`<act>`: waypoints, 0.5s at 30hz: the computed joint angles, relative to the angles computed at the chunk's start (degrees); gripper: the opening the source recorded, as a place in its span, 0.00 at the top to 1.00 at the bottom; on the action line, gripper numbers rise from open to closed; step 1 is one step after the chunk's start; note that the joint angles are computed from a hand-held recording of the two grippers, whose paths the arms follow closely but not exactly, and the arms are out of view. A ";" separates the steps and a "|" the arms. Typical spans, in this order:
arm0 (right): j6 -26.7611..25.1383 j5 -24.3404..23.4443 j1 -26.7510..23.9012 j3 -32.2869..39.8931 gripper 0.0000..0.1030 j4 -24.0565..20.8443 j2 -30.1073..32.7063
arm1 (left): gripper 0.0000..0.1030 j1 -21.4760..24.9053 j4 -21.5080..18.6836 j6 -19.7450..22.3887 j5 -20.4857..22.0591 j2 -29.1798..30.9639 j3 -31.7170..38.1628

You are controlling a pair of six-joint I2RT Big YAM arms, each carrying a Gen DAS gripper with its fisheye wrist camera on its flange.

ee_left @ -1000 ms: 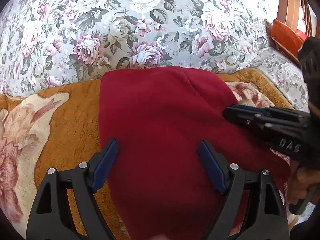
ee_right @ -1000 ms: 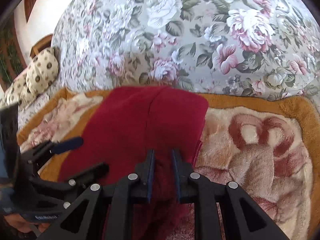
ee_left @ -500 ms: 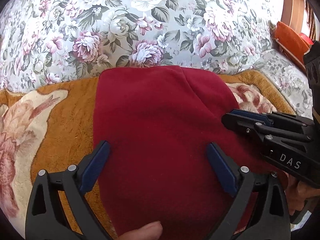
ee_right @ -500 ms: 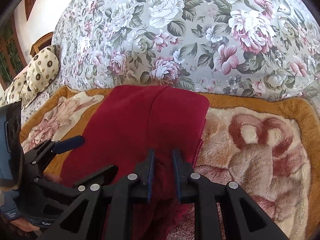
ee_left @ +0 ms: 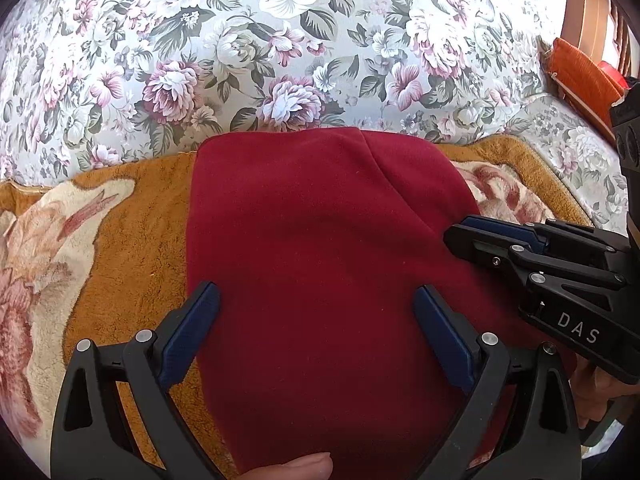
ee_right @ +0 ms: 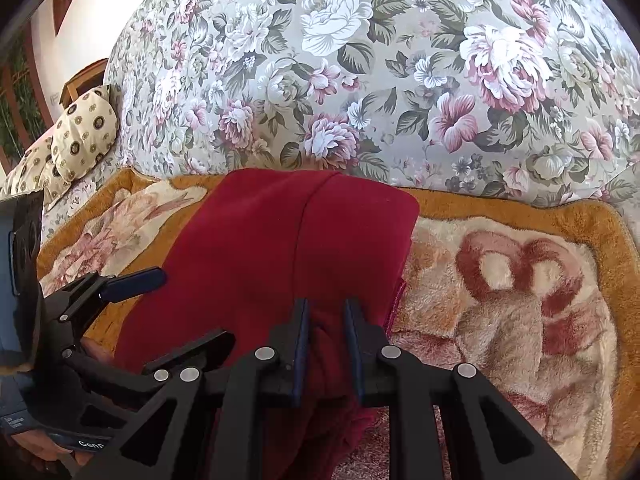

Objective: Fold small clothes

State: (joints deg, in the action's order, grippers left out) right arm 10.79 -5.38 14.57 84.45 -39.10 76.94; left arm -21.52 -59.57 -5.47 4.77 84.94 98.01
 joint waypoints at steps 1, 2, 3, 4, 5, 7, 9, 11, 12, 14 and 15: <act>-0.08 0.09 0.02 0.03 0.84 0.00 0.02 | 0.05 -0.01 0.01 0.00 -0.02 0.01 0.00; -0.17 0.16 0.01 -0.01 0.84 0.07 0.01 | 0.05 -0.02 0.01 0.02 -0.05 -0.01 -0.02; -0.23 0.23 0.01 -0.10 0.84 0.21 -0.02 | 0.05 -0.02 0.01 0.02 -0.05 -0.01 -0.02; -0.23 0.22 0.04 -0.06 0.84 0.12 -0.02 | 0.05 0.00 0.01 -0.02 -0.01 -0.01 -0.01; -0.26 0.24 0.05 -0.07 0.84 0.09 -0.02 | 0.05 -0.02 0.01 -0.09 0.01 -0.01 -0.02; -0.29 0.31 0.06 -0.18 0.84 0.20 -0.06 | 0.05 -0.03 0.09 0.04 -0.06 -0.04 -0.08; -0.21 0.32 0.11 -0.21 0.84 0.21 -0.11 | 0.05 -0.14 0.05 0.21 -0.42 0.00 -0.02; -0.25 0.34 0.14 -0.08 0.84 0.02 -0.06 | 0.05 -0.30 -0.13 0.44 -0.91 0.13 0.20; -0.23 0.46 0.22 -0.12 0.84 0.03 -0.12 | 0.05 -0.34 -0.14 0.60 -1.08 0.17 0.22; -0.21 0.58 0.28 -0.11 0.84 -0.02 -0.14 | 0.05 -0.32 -0.09 0.59 -0.97 0.12 0.14; -0.27 0.58 0.26 -0.09 0.83 -0.07 -0.13 | 0.05 -0.31 -0.11 0.51 -0.85 0.14 0.16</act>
State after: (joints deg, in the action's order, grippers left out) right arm 10.52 -4.80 14.82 84.36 -39.17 76.81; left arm -21.82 -59.68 -4.97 3.92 85.09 98.17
